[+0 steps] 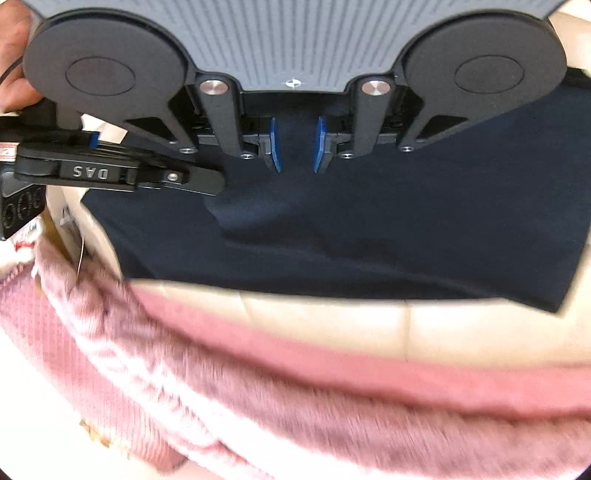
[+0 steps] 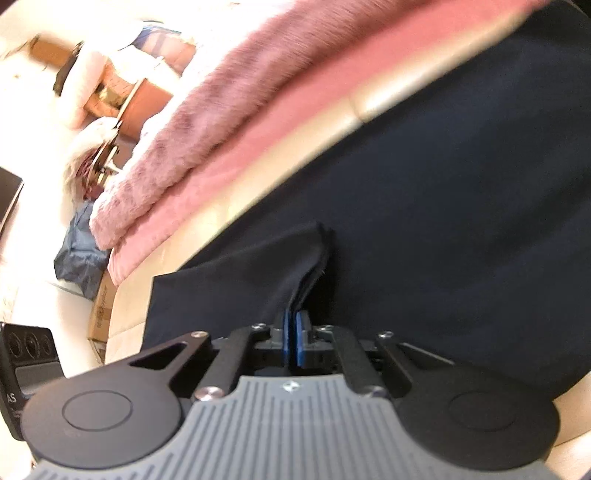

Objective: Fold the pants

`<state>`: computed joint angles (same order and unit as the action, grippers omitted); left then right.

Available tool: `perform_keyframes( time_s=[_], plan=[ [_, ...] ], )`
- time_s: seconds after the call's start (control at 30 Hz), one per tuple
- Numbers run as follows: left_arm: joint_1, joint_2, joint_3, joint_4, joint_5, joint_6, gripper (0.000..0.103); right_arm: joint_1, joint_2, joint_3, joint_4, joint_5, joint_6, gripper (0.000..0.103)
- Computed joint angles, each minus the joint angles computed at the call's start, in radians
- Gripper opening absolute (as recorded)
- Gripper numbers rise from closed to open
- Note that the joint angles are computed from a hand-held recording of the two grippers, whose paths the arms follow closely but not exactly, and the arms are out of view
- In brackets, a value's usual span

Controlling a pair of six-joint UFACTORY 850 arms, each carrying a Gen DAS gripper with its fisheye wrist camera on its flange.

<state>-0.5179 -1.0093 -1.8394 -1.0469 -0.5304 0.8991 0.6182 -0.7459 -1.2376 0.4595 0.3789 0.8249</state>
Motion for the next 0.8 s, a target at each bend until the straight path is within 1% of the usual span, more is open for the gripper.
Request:
perform_keyframes(
  time_s=[0.07,0.17,0.2,0.27,0.33,0.43,0.57,0.6,0.63,0.7,0.8],
  plan=[
    [0.02,0.066,0.091,-0.138,0.058,0.128,0.02,0.003,0.023,-0.025,0.086,-0.032,-0.15,0.0],
    [0.054,0.134,0.166,-0.28,0.159,0.256,0.02,0.001,0.068,-0.051,0.175,-0.049,-0.34,0.0],
    [0.066,0.145,0.174,-0.284,0.183,0.255,0.02,-0.001,0.083,-0.056,0.205,-0.052,-0.398,0.0],
    [0.088,0.163,0.19,-0.245,0.226,0.205,0.02,-0.005,0.12,-0.061,0.284,-0.058,-0.526,0.0],
    [0.103,0.178,0.207,-0.241,0.25,0.204,0.02,-0.014,0.167,-0.049,0.34,-0.067,-0.623,0.0],
    [0.11,0.188,0.221,-0.253,0.258,0.218,0.02,-0.03,0.24,-0.019,0.484,-0.084,-0.826,0.0],
    [0.084,0.18,0.216,-0.258,0.239,0.245,0.02,-0.061,0.352,0.055,0.703,-0.1,-1.073,0.0],
    [0.075,0.174,0.211,-0.253,0.237,0.253,0.02,-0.07,0.382,0.075,0.788,-0.095,-1.164,0.0],
    [0.065,0.165,0.202,-0.241,0.237,0.253,0.02,-0.078,0.41,0.091,0.883,-0.09,-1.267,0.0],
    [0.043,0.145,0.172,-0.174,0.227,0.202,0.02,-0.096,0.456,0.131,1.012,-0.078,-1.402,0.0],
    [0.015,0.112,0.128,-0.097,0.21,0.141,0.02,-0.132,0.52,0.202,1.117,-0.07,-1.498,0.0]
  ],
)
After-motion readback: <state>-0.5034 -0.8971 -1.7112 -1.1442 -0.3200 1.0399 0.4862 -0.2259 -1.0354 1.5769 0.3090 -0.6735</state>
